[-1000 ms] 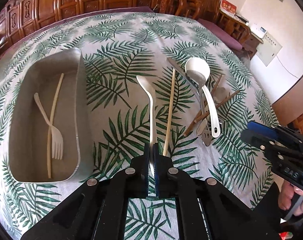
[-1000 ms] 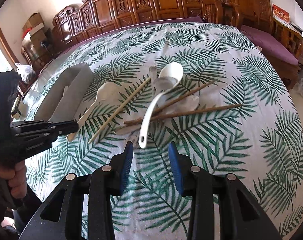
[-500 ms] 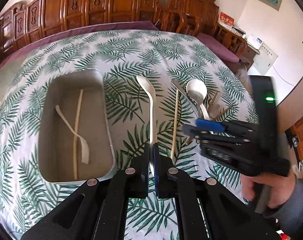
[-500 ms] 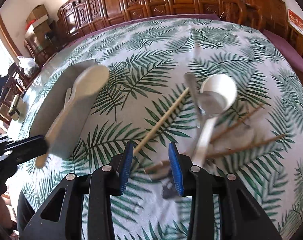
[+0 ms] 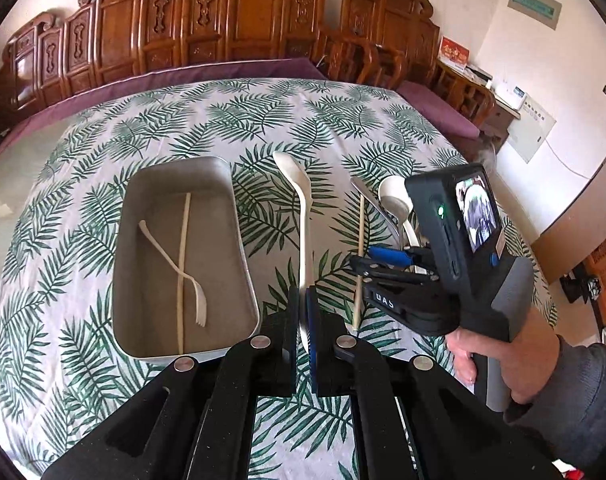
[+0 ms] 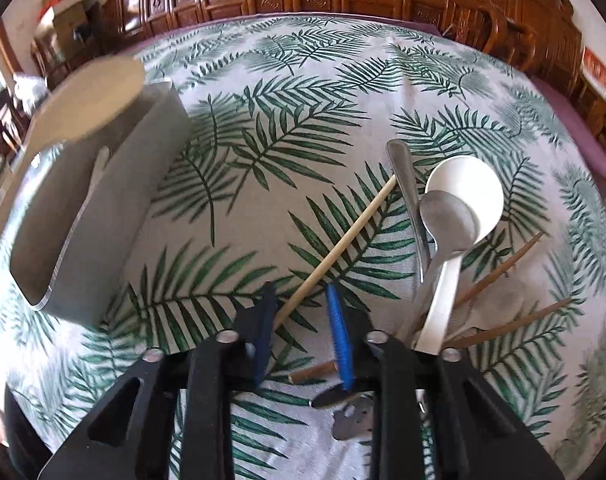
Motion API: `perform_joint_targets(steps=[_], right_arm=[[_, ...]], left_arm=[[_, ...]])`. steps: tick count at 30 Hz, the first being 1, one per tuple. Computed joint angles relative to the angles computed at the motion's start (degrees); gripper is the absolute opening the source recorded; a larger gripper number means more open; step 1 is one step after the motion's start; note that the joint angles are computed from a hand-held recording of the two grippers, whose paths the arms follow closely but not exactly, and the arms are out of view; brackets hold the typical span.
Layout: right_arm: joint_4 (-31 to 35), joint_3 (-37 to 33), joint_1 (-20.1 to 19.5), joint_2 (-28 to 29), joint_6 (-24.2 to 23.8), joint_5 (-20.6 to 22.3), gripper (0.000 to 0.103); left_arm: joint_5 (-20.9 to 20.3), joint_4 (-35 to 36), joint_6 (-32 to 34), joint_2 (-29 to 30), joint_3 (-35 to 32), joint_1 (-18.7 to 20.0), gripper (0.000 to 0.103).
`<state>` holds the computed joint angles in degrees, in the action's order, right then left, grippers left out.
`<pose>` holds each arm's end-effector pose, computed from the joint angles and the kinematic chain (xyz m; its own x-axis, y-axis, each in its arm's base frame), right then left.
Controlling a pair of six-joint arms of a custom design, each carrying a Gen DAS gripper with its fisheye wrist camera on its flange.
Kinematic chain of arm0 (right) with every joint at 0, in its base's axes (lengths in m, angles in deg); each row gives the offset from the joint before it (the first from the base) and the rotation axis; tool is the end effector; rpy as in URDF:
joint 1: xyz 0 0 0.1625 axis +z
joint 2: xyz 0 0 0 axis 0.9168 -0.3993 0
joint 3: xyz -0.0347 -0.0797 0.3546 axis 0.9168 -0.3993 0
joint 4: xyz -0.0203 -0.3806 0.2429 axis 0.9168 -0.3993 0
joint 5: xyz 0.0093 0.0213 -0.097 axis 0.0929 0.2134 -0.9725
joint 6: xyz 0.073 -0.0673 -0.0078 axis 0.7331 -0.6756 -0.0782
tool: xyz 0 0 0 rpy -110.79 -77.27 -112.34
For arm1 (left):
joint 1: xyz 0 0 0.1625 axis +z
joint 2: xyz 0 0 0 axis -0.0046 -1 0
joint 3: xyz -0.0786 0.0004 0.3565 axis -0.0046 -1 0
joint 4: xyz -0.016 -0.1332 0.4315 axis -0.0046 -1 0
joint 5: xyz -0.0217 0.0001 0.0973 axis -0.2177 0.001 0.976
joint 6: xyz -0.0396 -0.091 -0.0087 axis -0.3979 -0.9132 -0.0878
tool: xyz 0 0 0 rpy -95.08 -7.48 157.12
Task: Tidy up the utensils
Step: 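Grasp a wooden chopstick with the right tool while the left tool lifts the spoon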
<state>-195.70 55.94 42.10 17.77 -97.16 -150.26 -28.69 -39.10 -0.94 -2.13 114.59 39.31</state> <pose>0.2697 -0.5876 0.1591 -0.7361 -0.1691 0.6554 -0.4074 0.8839 -0.2295 -0.3153 -0.5055 0.2709 -0.7658 0.3386 -0.5467 0.5458 0.7917 -0.2743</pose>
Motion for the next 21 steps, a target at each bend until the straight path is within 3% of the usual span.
perform_joint_targets(steps=[1,9,21], right_arm=[[0.3,0.1,0.1,-0.1,-0.1,-0.2,0.015],[2.9,1.6,0.7,-1.7,1.0,-0.3,0.010],[4.4,4.9,1.5,-5.9,2.5,6.0,0.005]], left_arm=[[0.2,0.1,-0.1,-0.2,0.1,-0.1,0.003],[1.1,0.7,-1.2,-2.2,1.6,-0.9,0.003],[2.6,1.9,-2.7,-4.2,2.7,-0.9,0.003]])
